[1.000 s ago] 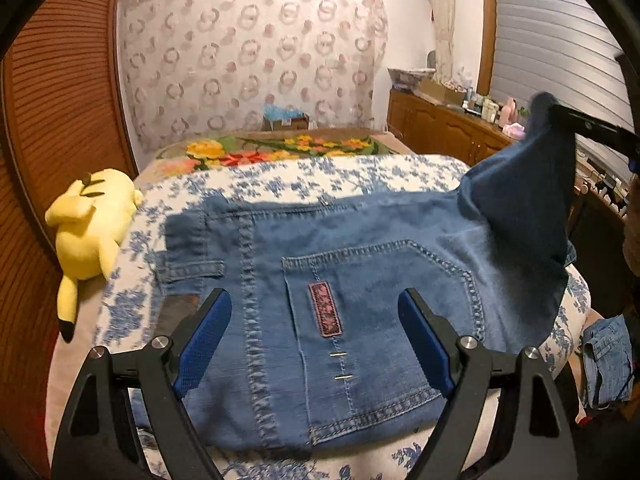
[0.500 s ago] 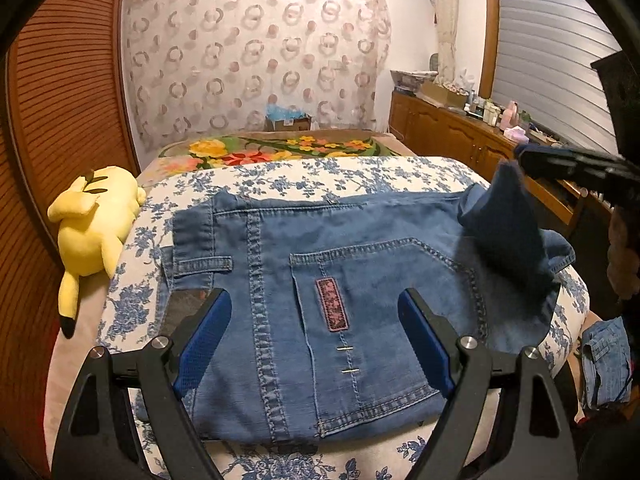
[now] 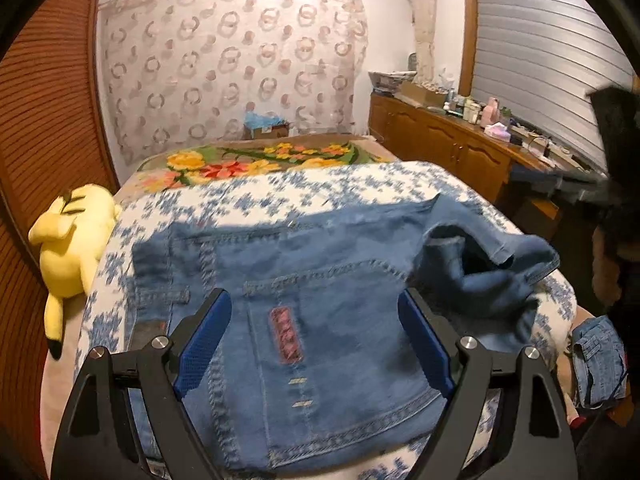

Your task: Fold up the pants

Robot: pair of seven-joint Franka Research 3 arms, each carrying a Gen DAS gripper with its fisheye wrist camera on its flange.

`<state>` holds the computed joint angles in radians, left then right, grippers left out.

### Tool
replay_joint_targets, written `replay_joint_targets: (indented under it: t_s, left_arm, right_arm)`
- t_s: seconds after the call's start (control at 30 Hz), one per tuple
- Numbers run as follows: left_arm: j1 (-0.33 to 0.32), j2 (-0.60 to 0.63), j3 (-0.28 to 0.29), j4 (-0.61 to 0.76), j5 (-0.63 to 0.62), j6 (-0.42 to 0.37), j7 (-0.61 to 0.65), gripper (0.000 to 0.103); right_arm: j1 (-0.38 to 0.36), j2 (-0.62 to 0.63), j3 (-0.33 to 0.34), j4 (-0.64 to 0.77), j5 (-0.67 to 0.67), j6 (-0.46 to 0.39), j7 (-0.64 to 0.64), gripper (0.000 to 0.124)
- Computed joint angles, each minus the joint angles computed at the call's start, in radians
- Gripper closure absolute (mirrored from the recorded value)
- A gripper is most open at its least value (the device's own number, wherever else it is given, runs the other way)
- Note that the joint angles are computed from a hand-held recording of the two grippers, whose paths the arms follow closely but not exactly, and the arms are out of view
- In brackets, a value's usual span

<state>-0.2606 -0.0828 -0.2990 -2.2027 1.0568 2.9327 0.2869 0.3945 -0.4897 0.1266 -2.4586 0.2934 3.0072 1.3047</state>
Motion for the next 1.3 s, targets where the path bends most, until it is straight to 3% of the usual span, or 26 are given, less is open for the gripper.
replay_joint_targets:
  t_s: [0.1,0.27,0.57,0.7,0.87,1.0,1.03,1.07,1.1,1.2,1.3]
  left_arm:
    - [-0.01,0.021,-0.003,0.036,-0.009,0.006,0.029,0.017]
    - [-0.039,0.071,0.003,0.091,-0.057,0.014,0.102,0.017]
    - [-0.097,0.176,0.027,0.174,-0.246,0.026,0.32,0.017]
    - [-0.121,0.206,0.043,0.189,-0.285,0.029,0.362,0.017]
    - [-0.124,0.228,0.04,0.194,-0.388,0.057,0.449,0.042]
    - [-0.134,0.249,0.042,0.205,-0.447,0.067,0.504,0.074]
    - [-0.147,0.248,0.056,0.204,-0.431,0.072,0.488,0.081]
    - [-0.161,0.243,0.071,0.201,-0.406,0.077,0.463,0.084]
    - [-0.164,0.236,0.075,0.195,-0.398,0.085,0.455,0.088]
    - [-0.155,0.198,0.07,0.16,-0.41,0.131,0.457,0.092]
    - [-0.166,0.141,0.091,0.136,-0.295,0.148,0.351,0.092]
  right_arm:
    - [-0.064,-0.007,0.046,-0.007,-0.027,-0.03,0.066,0.079]
    - [-0.108,-0.001,0.071,-0.004,-0.063,-0.066,0.153,0.078]
    - [-0.079,0.07,0.042,0.066,-0.073,-0.14,0.216,0.078]
    - [-0.06,0.099,0.027,0.096,-0.059,-0.16,0.217,0.078]
    - [-0.03,0.129,-0.003,0.114,-0.02,-0.17,0.192,0.078]
    - [0.013,0.145,-0.048,0.114,0.061,-0.15,0.109,0.079]
    - [0.021,0.146,-0.055,0.116,0.079,-0.146,0.088,0.084]
    - [0.035,0.145,-0.068,0.112,0.105,-0.138,0.055,0.1]
    - [0.038,0.131,-0.067,0.088,0.119,-0.113,0.036,0.103]
    - [0.018,0.106,-0.041,0.062,0.111,-0.04,0.042,0.107]
    - [0.062,0.08,-0.072,0.065,0.148,-0.003,-0.004,0.108]
